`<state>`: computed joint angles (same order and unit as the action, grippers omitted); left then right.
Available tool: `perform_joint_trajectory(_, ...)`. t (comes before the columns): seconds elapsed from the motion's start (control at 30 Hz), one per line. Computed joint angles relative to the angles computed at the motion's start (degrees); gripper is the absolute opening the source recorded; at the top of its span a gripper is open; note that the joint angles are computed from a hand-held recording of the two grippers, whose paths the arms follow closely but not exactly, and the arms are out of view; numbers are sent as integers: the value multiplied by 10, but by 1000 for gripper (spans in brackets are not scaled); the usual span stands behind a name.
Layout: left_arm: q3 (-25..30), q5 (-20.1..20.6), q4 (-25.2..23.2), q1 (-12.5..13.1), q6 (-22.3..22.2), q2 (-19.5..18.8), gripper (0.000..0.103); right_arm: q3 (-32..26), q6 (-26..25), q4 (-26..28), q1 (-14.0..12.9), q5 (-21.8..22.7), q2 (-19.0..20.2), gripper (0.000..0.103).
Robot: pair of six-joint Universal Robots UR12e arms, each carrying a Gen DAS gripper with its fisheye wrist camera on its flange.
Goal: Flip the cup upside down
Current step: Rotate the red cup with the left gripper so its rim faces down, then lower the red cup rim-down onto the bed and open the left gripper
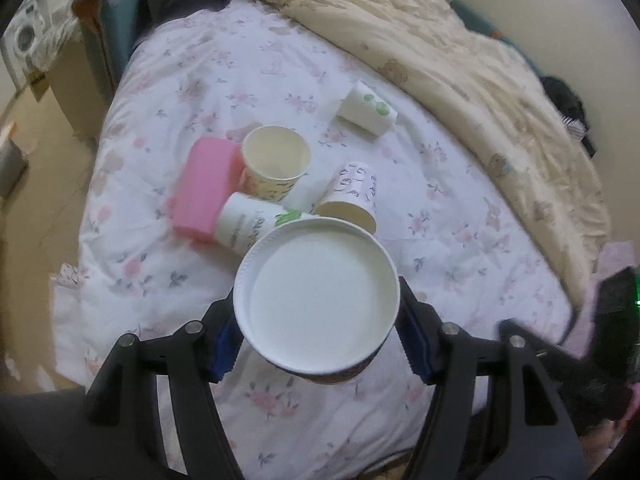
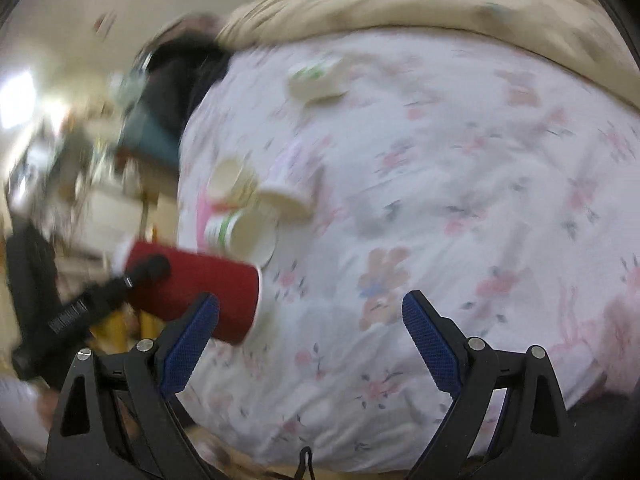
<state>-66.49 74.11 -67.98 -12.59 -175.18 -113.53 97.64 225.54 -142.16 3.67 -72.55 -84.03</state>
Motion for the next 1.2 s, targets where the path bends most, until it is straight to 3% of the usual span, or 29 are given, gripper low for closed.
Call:
perform_joint_trajectory(0.1, 8, 26, 9, -20, 4, -11, 63, 13, 29, -2, -9, -18, -13, 95)
perform_joint_trajectory(0.23, 9, 78, 52, -46, 19, -23, 63, 29, 44, -9, -18, -9, -25, 95)
perform_joint_trajectory(0.33, 11, 134, 78, -63, 32, -36, 63, 33, 49, -16, -19, -8, -28, 95)
perform_joint_trajectory(0.4, 14, 168, 84, -68, 17, -43, 63, 33, 48, -17, -19, -12, -30, 95)
perform_joint_trajectory(0.93, 3, 153, 95, -63, 4, -47, 65, 24, 33, -8, -15, -20, -28, 95)
perform_joint_trajectory(1.07, -1, 144, 97, -60, 16, -40, 86, 19, 23, -1, -12, -24, -24, 95)
perform_joint_trajectory(1.2, -8, 125, 97, -52, 23, -26, 88, 10, 6, 11, -6, -44, -21, 95)
